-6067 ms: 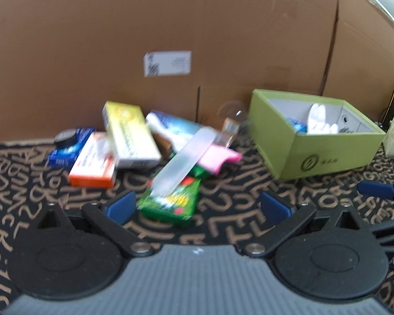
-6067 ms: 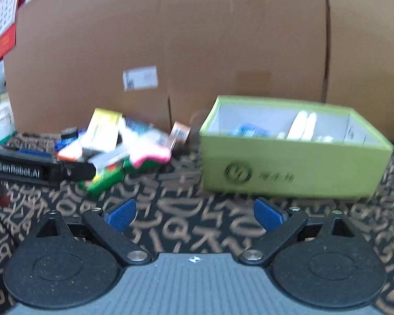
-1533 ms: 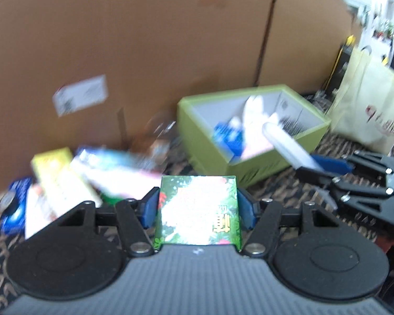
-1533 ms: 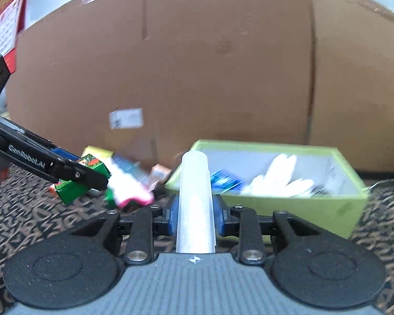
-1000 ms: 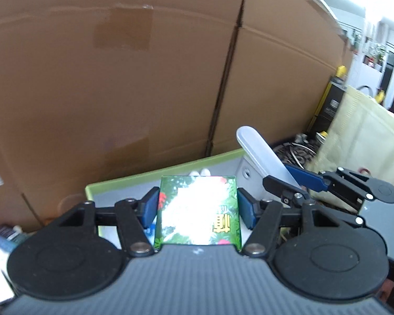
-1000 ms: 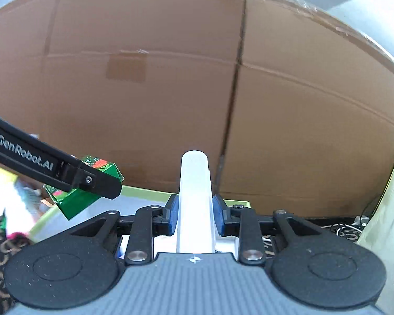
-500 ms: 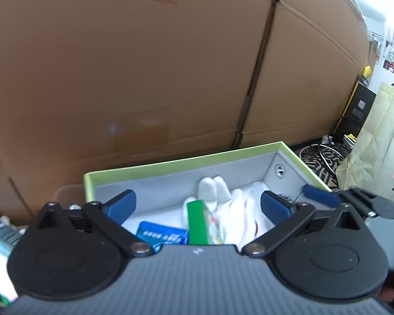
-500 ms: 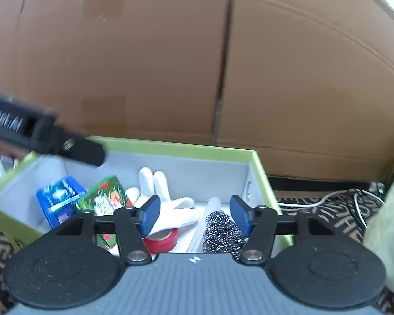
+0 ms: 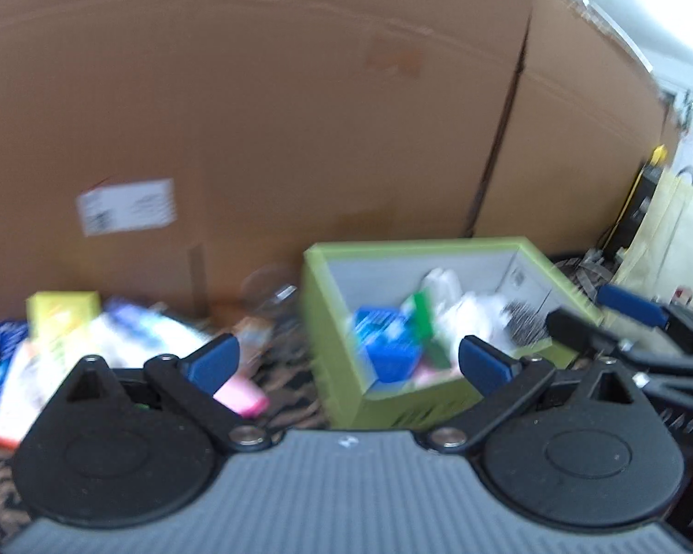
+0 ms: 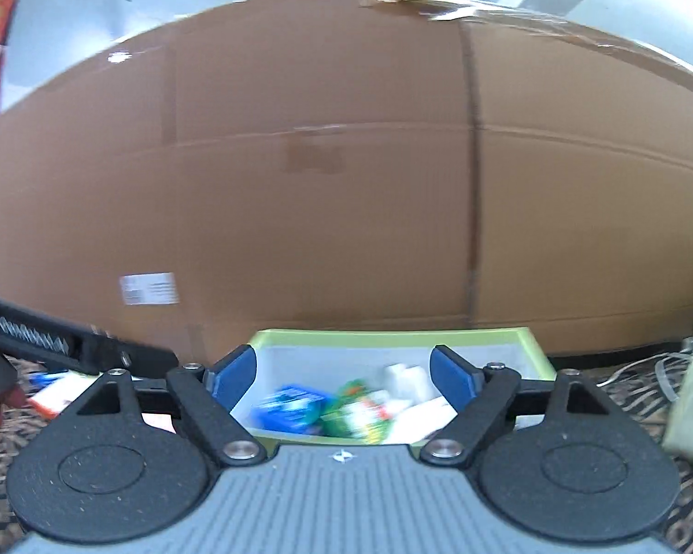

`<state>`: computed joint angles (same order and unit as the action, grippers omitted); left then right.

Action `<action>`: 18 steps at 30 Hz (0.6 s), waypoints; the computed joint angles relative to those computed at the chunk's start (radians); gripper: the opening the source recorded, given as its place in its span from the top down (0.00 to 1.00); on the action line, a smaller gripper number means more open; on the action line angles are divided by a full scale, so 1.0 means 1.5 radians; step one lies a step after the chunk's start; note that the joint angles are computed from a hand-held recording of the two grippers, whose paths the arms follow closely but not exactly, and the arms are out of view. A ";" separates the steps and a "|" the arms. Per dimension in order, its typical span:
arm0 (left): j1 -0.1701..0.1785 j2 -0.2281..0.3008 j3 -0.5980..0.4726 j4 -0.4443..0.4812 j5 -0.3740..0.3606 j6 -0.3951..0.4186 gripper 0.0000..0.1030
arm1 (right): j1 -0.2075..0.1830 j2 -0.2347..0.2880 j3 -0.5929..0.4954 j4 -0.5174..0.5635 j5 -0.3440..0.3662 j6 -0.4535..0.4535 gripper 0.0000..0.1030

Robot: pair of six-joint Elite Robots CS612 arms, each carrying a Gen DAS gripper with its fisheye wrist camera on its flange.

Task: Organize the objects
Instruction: 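Carry the green pack and clear tube into the green box and release both, then grasp the orange-white medicine box with the left gripper while the right grasps the yellow box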

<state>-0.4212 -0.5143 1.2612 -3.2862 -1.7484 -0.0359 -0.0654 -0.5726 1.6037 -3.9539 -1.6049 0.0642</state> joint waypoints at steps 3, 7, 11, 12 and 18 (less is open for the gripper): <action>0.009 -0.013 0.043 -0.022 0.037 0.016 0.00 | 0.012 0.004 0.002 0.009 0.030 0.003 0.17; 0.035 -0.025 0.083 -0.035 0.056 0.012 0.00 | 0.031 0.009 0.003 0.042 0.064 -0.001 0.17; 0.057 -0.019 0.086 -0.019 0.063 -0.028 0.00 | 0.043 0.023 -0.019 0.100 0.099 0.009 0.17; 0.063 -0.019 0.090 -0.016 0.068 -0.036 0.00 | 0.048 0.023 -0.019 0.113 0.103 0.011 0.17; 0.090 -0.006 0.075 -0.005 0.097 -0.061 0.00 | 0.068 0.038 -0.061 0.171 0.119 0.003 0.17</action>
<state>-0.2866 -0.5233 1.3740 -3.2932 -1.6021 -0.1275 0.0372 -0.5164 1.5125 -3.6967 -1.4261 0.0685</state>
